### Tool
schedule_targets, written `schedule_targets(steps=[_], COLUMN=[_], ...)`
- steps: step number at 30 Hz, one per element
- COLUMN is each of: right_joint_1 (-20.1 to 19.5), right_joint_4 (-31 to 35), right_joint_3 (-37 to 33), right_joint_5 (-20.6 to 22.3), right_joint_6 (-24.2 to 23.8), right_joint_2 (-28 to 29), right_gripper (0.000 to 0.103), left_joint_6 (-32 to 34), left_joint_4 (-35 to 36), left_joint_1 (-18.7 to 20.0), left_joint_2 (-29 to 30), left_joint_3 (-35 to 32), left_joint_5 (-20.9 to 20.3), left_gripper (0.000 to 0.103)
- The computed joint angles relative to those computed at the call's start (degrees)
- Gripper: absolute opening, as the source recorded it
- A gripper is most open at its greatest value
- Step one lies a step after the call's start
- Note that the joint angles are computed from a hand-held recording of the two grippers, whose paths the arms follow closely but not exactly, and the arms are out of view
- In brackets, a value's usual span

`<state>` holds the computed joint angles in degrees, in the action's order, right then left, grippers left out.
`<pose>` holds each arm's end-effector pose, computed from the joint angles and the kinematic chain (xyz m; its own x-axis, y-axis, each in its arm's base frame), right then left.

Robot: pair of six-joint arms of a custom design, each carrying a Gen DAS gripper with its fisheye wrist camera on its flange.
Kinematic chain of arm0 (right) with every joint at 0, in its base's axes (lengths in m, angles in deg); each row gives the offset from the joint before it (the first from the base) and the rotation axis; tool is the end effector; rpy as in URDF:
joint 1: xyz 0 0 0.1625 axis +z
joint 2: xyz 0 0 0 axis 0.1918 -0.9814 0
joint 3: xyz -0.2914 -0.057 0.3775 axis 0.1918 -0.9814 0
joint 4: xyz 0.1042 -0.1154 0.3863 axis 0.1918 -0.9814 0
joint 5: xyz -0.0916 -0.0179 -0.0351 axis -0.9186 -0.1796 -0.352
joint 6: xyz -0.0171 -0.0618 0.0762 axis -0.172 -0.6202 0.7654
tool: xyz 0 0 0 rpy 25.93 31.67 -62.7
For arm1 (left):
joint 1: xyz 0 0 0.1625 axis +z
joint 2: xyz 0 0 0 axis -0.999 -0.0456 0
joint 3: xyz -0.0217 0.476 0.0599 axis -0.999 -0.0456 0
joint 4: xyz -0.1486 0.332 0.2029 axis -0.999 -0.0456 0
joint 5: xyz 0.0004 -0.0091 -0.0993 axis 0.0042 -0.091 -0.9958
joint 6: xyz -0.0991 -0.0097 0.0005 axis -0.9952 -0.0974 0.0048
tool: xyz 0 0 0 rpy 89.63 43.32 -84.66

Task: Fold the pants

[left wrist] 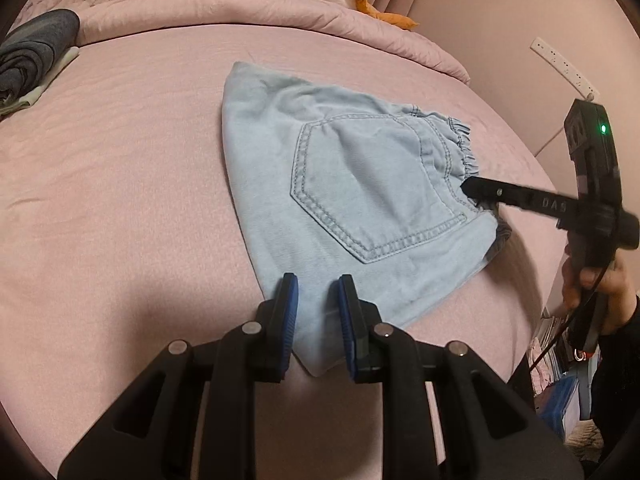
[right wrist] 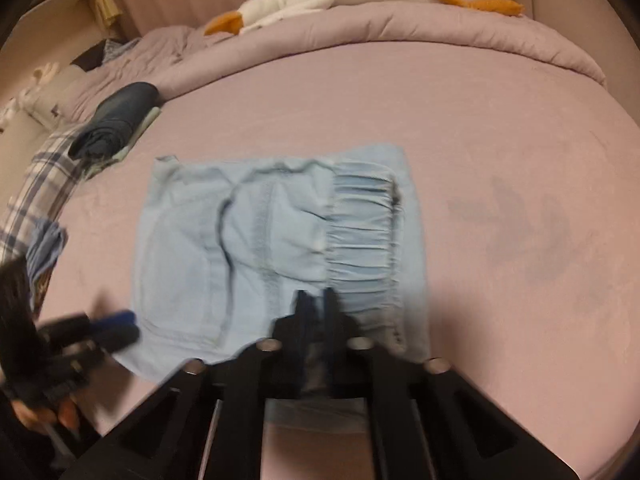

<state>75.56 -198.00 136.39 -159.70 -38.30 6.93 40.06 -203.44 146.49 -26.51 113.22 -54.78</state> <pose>0.0620 -0.7768 0.2156 -0.8013 -0.3258 0.5017 -0.5245 0.7860 -0.3273 -0.2227 -0.7352 0.0607 -0.8877 0.1460 -0.4367 0.3507 0.8290 -0.4357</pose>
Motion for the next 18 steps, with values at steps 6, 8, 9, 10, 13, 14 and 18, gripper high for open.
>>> schedule_targets(steps=[6,8,9,10,13,14,18], right_joint_1=[-2.09,-2.92,-3.75,-4.35,-6.82,-7.20,-6.49], right_joint_4=[3.68,1.56,1.42,2.40,9.12,10.63,15.30], right_joint_3=[-0.32,0.67,0.76,0.53,-1.75,-2.17,-4.88], right_joint_5=[11.26,12.70,13.31,13.94,17.81,18.72,20.84], right_joint_6=[11.39,15.44,17.57,19.03,23.95,24.53,22.74], right_joint_2=[-2.98,-3.46,-3.85,-3.99,-3.63,-3.58,-1.71], right_gripper=[0.040,0.093,0.102,0.102,0.102,0.102,0.102], left_joint_6=[-5.65,-8.00,-8.98,-9.60,-10.35,-10.97,-10.97], left_joint_4=[-4.43,-3.73,-3.37,-3.63,-3.21,-2.67,-0.27], left_joint_1=[0.41,1.40,1.91,2.40,3.97,4.61,6.00], left_joint_2=[-3.37,-4.04,-4.17,-4.31,-4.14,-3.98,-2.71], left_joint_3=[4.30,4.48,4.22,4.13,2.36,1.59,-1.93], left_joint_5=[0.39,-0.81,-1.74,-3.30,-9.82,-12.30,-16.97], left_gripper=[0.072,0.072,0.071,0.071,0.071,0.071,0.071])
